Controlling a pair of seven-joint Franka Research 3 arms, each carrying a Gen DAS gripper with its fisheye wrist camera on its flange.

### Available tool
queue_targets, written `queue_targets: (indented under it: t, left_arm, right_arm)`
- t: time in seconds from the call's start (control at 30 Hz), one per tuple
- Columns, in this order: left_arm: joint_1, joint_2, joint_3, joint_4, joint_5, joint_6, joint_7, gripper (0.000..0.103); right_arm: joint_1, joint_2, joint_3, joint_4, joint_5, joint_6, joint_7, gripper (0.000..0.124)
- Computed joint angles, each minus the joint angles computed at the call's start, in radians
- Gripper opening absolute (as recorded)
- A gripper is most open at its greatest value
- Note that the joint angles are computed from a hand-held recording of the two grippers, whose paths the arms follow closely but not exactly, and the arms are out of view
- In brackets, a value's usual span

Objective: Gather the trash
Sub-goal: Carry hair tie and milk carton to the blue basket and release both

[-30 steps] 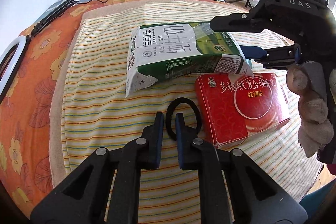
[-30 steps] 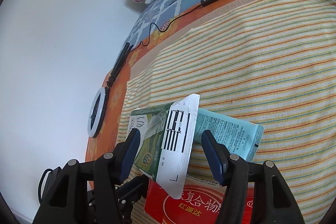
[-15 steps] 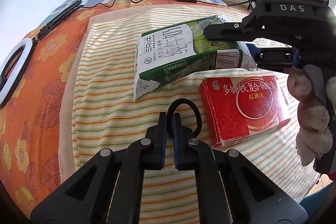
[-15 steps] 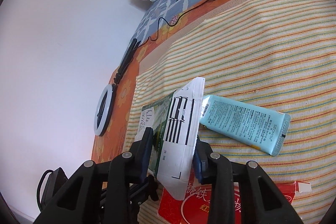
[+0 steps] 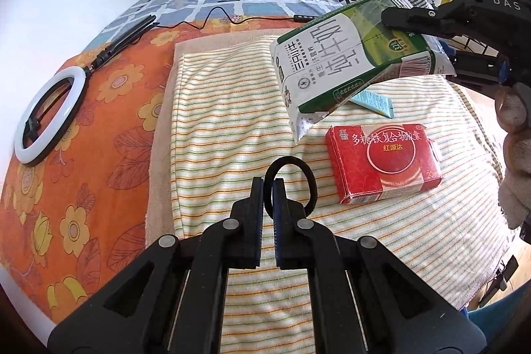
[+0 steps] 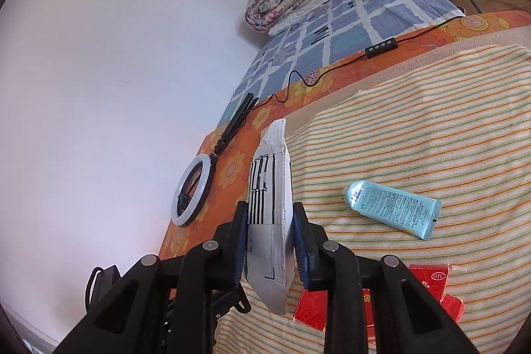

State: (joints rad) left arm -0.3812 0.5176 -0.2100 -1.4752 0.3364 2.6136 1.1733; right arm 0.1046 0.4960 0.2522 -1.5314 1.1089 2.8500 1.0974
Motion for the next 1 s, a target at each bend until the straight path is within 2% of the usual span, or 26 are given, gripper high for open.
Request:
queue_targets:
  t: [0.2, 0.53, 0.67, 0.87, 1.0]
  left_arm:
    - [0.0, -0.109, -0.004, -0.115, 0.017, 0.032, -0.029, 0.003]
    - [-0.005, -0.274, -0.039, -0.281, 0.036, 0.075, -0.069, 0.003]
    - [-0.013, -0.325, -0.057, -0.333, 0.038, 0.093, -0.074, 0.003]
    - [-0.024, -0.387, -0.087, -0.412, 0.006, 0.124, -0.065, 0.003]
    - [-0.032, -0.416, -0.105, -0.464, -0.039, 0.145, -0.051, 0.003]
  right_arm:
    - [0.003, -0.142, -0.015, -0.141, 0.023, -0.016, -0.029, 0.025]
    - [0.094, -0.417, -0.118, -0.431, 0.022, -0.004, -0.054, 0.025]
    - [0.136, -0.518, -0.154, -0.544, -0.036, 0.004, -0.02, 0.025]
    - [0.195, -0.668, -0.196, -0.702, -0.026, 0.022, -0.025, 0.025]
    - [0.22, -0.743, -0.21, -0.795, -0.089, 0.028, 0.046, 0.025]
